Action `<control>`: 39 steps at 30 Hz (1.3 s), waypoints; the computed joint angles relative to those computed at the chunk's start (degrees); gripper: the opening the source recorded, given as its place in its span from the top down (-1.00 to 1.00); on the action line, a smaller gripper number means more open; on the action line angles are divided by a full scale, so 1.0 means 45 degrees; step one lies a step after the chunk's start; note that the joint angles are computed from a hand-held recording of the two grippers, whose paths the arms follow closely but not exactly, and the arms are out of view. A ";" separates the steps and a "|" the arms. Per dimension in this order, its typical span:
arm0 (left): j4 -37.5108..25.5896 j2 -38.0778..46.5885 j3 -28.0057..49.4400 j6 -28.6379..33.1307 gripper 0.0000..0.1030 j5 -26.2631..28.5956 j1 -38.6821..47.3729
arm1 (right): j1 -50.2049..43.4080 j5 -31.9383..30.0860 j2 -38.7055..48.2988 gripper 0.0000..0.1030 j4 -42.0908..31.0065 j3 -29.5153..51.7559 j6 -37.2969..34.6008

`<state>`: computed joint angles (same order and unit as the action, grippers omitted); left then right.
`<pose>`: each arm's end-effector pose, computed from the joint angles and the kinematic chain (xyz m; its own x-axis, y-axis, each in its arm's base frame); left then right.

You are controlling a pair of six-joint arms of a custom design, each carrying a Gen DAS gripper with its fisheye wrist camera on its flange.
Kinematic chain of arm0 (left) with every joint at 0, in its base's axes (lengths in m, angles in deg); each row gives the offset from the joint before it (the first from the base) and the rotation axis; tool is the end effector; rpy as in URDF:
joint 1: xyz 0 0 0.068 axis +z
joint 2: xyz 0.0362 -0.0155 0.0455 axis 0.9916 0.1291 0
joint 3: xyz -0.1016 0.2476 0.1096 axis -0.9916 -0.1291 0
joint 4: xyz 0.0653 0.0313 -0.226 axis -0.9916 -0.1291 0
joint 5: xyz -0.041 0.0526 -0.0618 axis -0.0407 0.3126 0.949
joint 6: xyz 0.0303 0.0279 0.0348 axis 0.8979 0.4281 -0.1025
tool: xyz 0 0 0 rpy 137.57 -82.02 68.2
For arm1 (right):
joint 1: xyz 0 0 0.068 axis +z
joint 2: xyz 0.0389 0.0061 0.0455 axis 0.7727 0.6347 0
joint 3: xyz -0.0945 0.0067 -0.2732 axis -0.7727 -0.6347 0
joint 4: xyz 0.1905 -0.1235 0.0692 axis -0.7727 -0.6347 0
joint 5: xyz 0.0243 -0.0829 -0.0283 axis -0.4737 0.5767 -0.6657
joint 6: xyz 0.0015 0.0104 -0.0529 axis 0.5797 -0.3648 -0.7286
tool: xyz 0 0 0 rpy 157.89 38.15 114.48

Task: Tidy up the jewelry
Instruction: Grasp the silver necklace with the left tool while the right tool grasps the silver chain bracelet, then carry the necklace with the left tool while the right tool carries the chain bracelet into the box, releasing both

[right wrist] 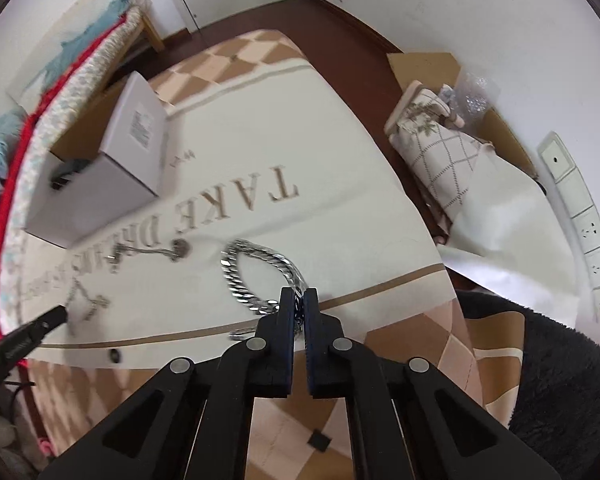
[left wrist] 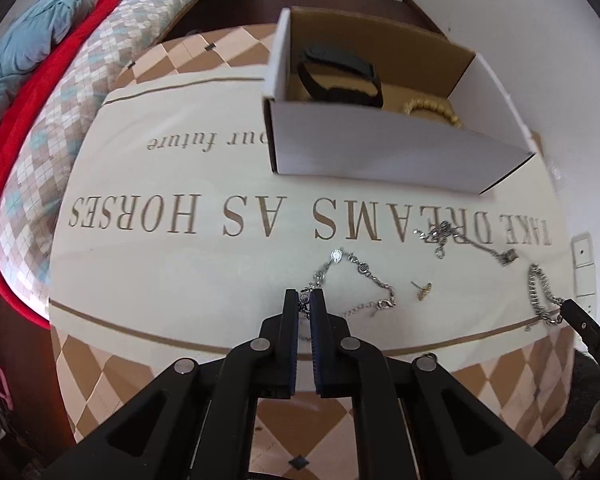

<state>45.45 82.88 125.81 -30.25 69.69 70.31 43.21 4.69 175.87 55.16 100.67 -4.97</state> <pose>0.2598 -0.0556 0.0979 -0.9532 -0.1125 -0.2808 -0.0968 0.9929 -0.0690 0.2266 -0.0243 0.0976 -0.9051 0.2391 -0.3515 0.1894 0.9670 0.1703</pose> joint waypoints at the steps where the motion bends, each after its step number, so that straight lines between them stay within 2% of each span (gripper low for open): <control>1: -0.0097 -0.0333 -0.0099 0.0004 0.94 0.0109 0.0083 | 0.0030 -0.0147 -0.0366 0.91 -0.0227 0.0006 0.0036; 7: -0.1144 -0.2204 -0.0015 0.0198 0.95 0.0520 0.0337 | 0.0282 -0.0911 -0.2236 0.92 -0.1793 0.0421 0.0155; 12: -0.2316 -0.3600 0.0634 0.0404 0.95 0.0603 0.0280 | 0.0401 -0.1417 -0.3010 0.92 -0.2915 0.1064 0.0029; 22: -0.4184 -0.4730 0.2657 0.1200 0.95 0.0990 0.1082 | 0.1465 -0.2052 -0.4065 0.92 -0.5165 0.3450 0.0142; 28: -0.5008 -0.4265 0.4609 0.1748 0.95 0.1496 0.1674 | 0.2480 -0.2077 -0.3250 0.92 -0.6146 0.6080 0.0309; 35: -0.5371 -0.2628 0.6690 0.2283 0.95 0.1902 0.2170 | 0.3429 -0.1910 -0.0763 0.92 -0.7247 0.9662 0.0242; 39: -0.5257 -0.1568 0.7204 0.2313 0.95 0.2160 0.2266 | 0.3763 -0.1851 0.0992 0.92 -0.7774 1.1368 0.0110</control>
<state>21.80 75.82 158.23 -19.84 79.41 80.50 60.15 -3.64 180.33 20.17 151.82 -4.48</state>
